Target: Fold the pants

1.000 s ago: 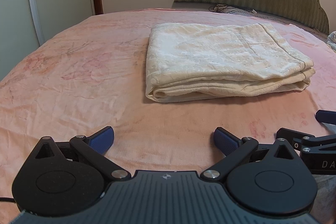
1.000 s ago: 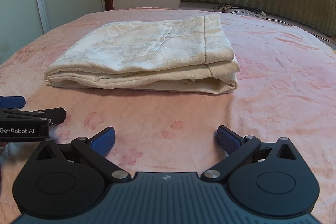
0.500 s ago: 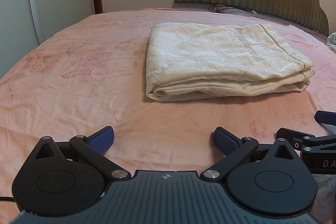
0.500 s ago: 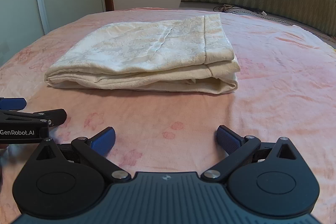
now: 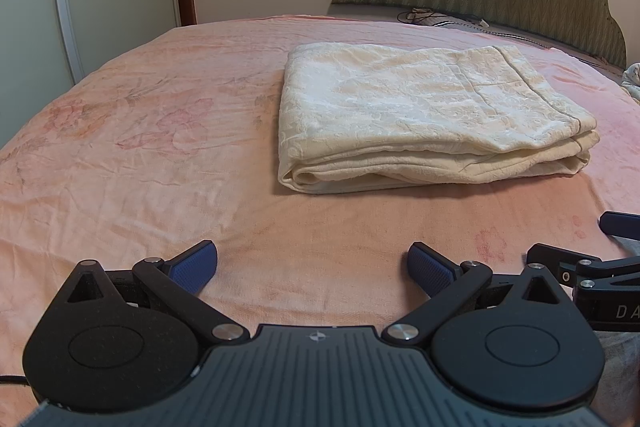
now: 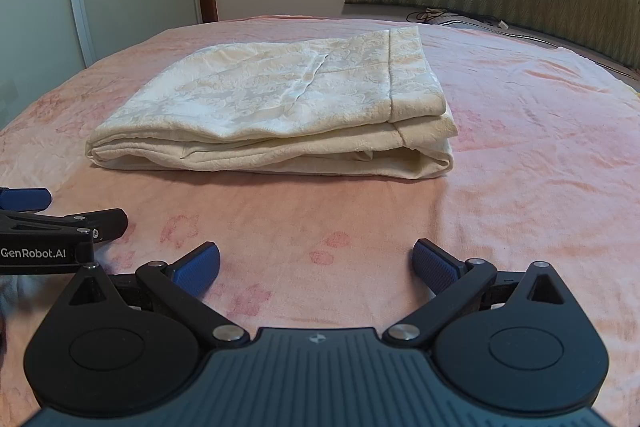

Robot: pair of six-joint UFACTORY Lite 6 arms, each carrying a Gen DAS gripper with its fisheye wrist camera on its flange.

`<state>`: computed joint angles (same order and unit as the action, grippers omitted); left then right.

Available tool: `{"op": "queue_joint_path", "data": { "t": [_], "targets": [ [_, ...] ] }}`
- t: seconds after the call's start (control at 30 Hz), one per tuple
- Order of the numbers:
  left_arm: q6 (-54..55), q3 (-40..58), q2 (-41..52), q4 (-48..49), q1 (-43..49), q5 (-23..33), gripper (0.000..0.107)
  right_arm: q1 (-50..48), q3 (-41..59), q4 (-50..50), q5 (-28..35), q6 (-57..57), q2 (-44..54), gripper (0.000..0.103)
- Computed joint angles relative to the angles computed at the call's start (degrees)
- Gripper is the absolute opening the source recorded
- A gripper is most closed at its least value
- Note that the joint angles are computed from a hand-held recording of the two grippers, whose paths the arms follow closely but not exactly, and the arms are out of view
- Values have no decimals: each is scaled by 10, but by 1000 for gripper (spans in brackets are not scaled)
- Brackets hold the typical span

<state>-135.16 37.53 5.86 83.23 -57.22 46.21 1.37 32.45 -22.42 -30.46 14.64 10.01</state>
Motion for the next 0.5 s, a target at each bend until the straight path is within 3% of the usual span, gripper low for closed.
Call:
{"op": "queue_joint_path", "data": {
  "t": [0.5],
  "targets": [
    [1, 4, 4, 3, 2, -5, 103, -3, 0, -7, 1, 4, -2, 103]
  ]
}}
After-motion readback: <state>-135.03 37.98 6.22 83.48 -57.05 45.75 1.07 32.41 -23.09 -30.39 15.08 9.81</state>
